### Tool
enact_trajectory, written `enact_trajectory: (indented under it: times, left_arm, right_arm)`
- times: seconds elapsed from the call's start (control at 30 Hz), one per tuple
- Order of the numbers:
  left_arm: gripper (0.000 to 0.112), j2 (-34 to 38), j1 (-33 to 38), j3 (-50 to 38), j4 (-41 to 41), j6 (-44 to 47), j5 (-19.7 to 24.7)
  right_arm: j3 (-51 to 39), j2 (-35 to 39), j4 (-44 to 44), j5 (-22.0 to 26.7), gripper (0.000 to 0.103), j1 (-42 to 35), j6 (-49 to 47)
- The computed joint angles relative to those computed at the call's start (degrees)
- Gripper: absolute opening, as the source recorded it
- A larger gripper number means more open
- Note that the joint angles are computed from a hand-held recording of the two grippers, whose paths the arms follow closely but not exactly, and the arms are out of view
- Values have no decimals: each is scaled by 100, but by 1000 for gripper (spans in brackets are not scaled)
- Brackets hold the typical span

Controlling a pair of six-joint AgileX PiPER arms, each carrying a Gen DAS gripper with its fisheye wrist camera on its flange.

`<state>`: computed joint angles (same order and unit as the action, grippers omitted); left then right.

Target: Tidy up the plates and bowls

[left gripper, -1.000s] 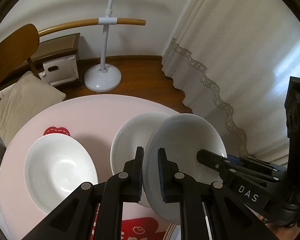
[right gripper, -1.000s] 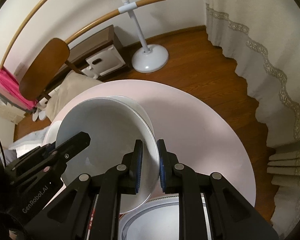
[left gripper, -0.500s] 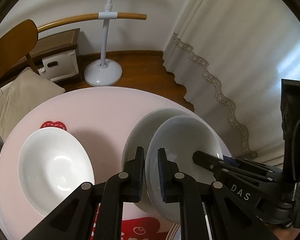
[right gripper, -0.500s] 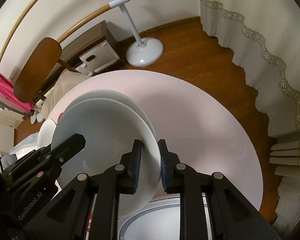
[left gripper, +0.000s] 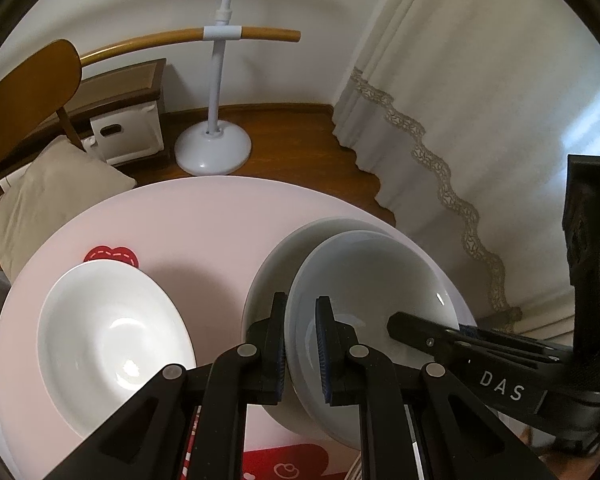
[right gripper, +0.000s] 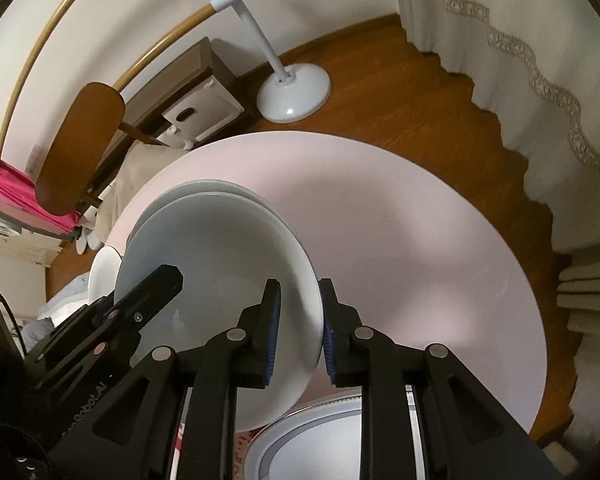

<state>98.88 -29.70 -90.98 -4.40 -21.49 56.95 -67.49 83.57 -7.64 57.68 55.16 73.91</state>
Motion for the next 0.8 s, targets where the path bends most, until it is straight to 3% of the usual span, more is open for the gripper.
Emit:
enact_trajectory:
  times: [0.3,0.8]
  left_arm:
    - [9,60,40,-115,-9,3,114]
    - [9,123,103,-240,74,-55,283]
  right_arm:
    - [-99,-103,382,72,28,-217,-134]
    - [-272,-211,772,209,28,-352,-418]
